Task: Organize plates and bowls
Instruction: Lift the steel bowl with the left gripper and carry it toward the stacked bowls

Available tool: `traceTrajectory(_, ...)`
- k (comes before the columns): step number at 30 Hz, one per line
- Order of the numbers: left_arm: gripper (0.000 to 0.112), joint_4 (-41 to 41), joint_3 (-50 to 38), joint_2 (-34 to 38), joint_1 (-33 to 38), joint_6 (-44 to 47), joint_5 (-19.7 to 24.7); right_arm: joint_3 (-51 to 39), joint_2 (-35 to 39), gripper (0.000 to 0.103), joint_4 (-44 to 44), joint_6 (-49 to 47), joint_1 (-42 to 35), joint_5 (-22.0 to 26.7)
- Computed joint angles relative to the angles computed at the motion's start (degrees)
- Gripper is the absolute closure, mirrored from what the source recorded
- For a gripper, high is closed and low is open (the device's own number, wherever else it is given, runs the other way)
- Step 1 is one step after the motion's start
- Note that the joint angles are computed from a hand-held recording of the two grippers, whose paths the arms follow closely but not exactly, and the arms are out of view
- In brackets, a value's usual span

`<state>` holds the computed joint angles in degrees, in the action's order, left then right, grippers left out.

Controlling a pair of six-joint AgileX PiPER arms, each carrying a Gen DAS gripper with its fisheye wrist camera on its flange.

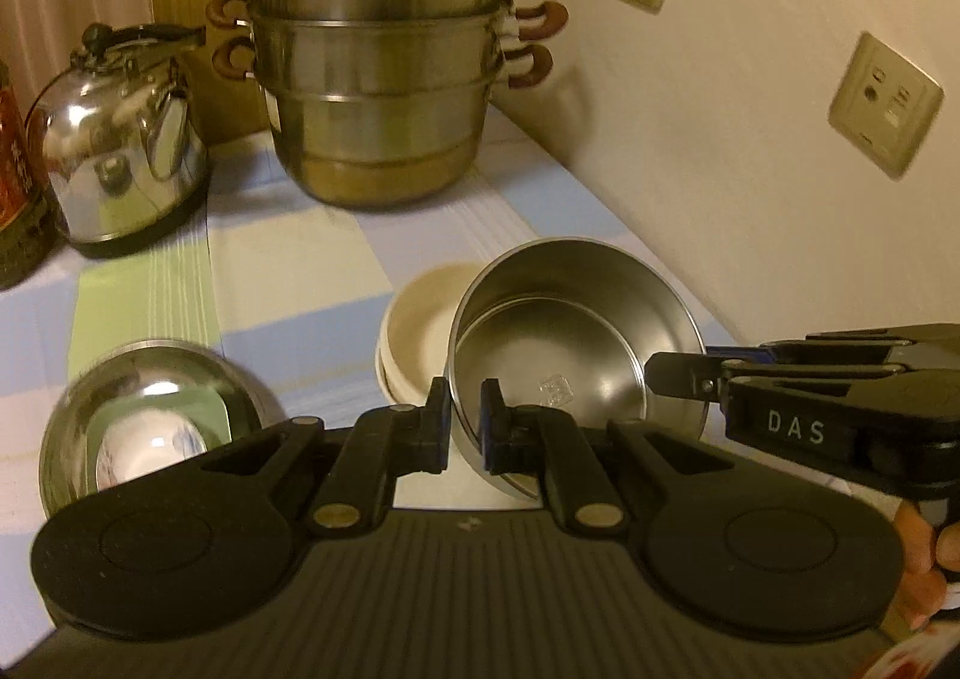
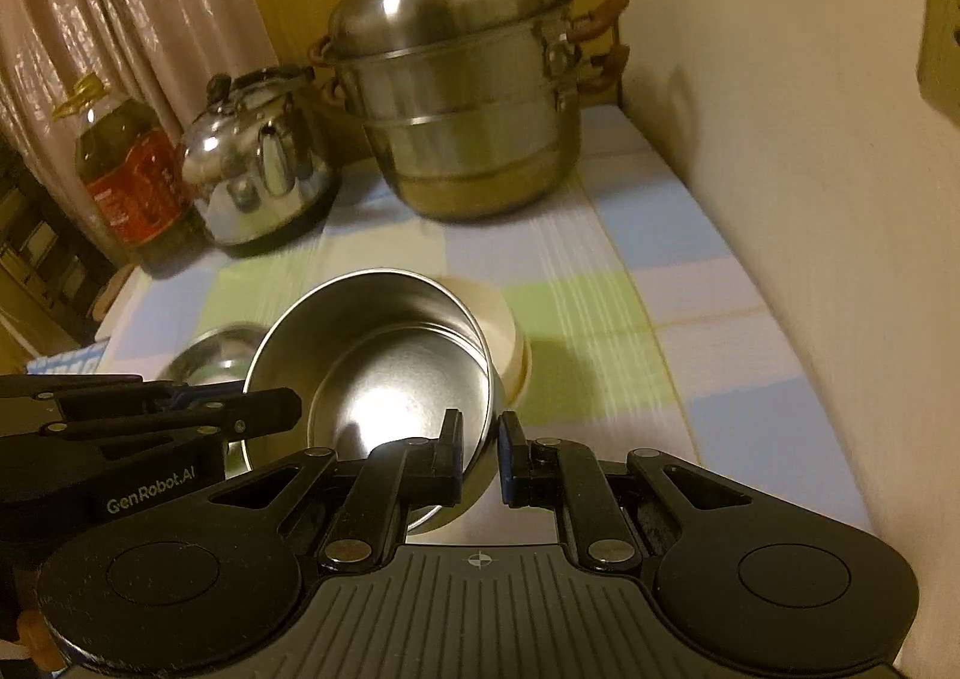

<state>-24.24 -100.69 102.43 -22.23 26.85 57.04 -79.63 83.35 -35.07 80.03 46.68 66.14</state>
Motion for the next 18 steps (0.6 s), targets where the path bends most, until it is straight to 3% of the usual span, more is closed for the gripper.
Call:
traceTrajectory(11, 0.104, 2.0, -16.8, 11.7, -0.6, -5.0, 4.6, -4.8, 3.9, 0.091, 5.1, -10.0, -10.8, -5.3)
traceTrajectory(18, 0.104, 2.5, -20.7, 15.7, -0.6, -6.2, 6.2, -5.1, 6.0, 0.092, 7.8, -12.8, -14.2, -7.6)
